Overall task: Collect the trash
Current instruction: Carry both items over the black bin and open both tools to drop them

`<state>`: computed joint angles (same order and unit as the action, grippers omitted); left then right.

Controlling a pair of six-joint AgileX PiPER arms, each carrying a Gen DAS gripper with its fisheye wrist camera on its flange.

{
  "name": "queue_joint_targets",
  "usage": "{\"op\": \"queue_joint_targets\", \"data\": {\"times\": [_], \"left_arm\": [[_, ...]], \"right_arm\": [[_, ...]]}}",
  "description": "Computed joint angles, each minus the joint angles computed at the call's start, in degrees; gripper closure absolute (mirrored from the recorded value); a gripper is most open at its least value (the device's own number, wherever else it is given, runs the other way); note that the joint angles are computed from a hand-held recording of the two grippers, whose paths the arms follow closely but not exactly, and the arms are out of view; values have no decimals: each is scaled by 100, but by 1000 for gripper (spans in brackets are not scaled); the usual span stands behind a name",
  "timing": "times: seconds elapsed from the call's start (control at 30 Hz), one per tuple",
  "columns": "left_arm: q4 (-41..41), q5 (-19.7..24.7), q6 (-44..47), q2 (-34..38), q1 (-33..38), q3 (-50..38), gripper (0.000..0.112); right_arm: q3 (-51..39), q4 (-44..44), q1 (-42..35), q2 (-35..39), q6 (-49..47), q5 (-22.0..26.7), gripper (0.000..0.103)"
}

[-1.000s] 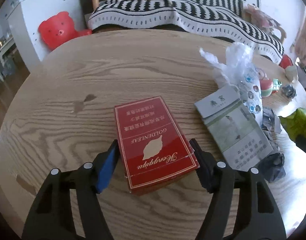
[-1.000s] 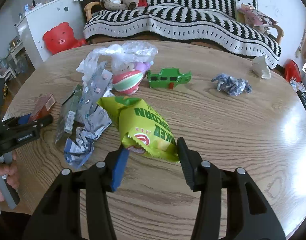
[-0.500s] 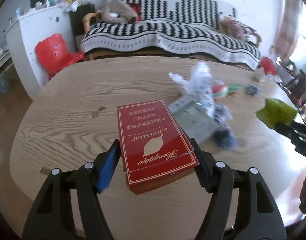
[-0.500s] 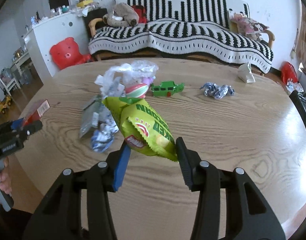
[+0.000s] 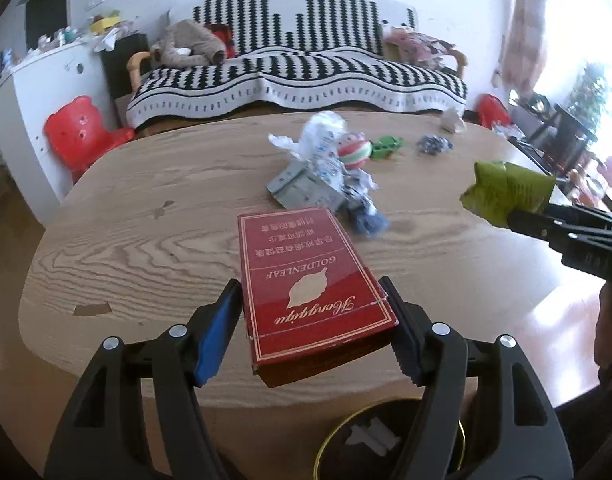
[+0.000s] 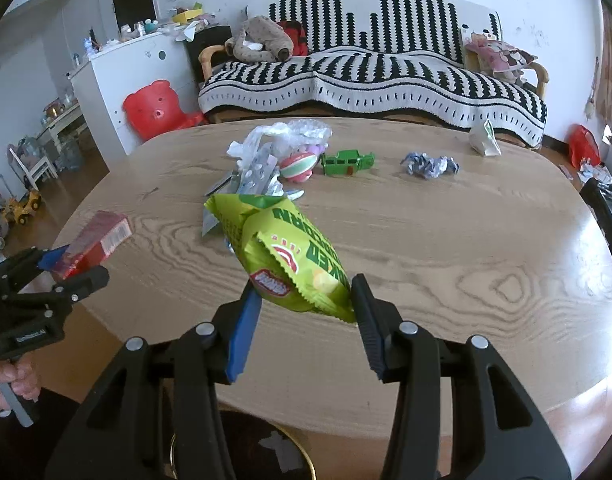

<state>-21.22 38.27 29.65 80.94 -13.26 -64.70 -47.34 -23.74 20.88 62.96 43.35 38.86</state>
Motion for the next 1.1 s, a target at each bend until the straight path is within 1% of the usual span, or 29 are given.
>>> {"op": "queue_joint_targets", "data": {"times": [0.1, 0.17, 0.33, 0.43, 0.53, 0.6, 0.73, 0.8, 0.87, 0.97, 1.1], "left_arm": [[-221, 111, 372, -145, 77, 143, 45], [-365, 198, 652, -234, 138, 221, 45], [-696, 580, 1300, -557, 206, 564, 46], [-819, 812, 1709, -812, 233, 960, 46], [-761, 944, 1952, -1043, 182, 1432, 46], [-680, 1059, 2058, -1141, 125, 1727, 46], [-591, 1208, 2189, -1235, 17, 2178, 46], [-507, 1231, 2176, -1251, -80, 2348, 46], [-412, 1229, 2122, -1195, -143, 2499, 46], [-203, 1250, 1904, -885, -254, 2663, 46], [-39, 1327, 1603, -333, -297, 2681, 46]], "right_arm": [[179, 6, 157, -336, 66, 155, 57], [313, 199, 221, -540, -55, 224, 57], [630, 480, 595, -880, -118, 435, 57], [880, 548, 1037, -966, 105, 535, 57], [1195, 692, 1565, -907, 432, 520, 57], [1337, 804, 1838, -806, 565, 465, 57], [1621, 667, 2683, -554, 1318, 400, 57], [1708, 723, 2915, -480, 1462, 378, 57], [1867, 871, 3134, -313, 1541, 201, 57], [2015, 1282, 3198, 55, 1338, -74, 57], [2181, 2193, 2849, 456, 490, -505, 57]]}}
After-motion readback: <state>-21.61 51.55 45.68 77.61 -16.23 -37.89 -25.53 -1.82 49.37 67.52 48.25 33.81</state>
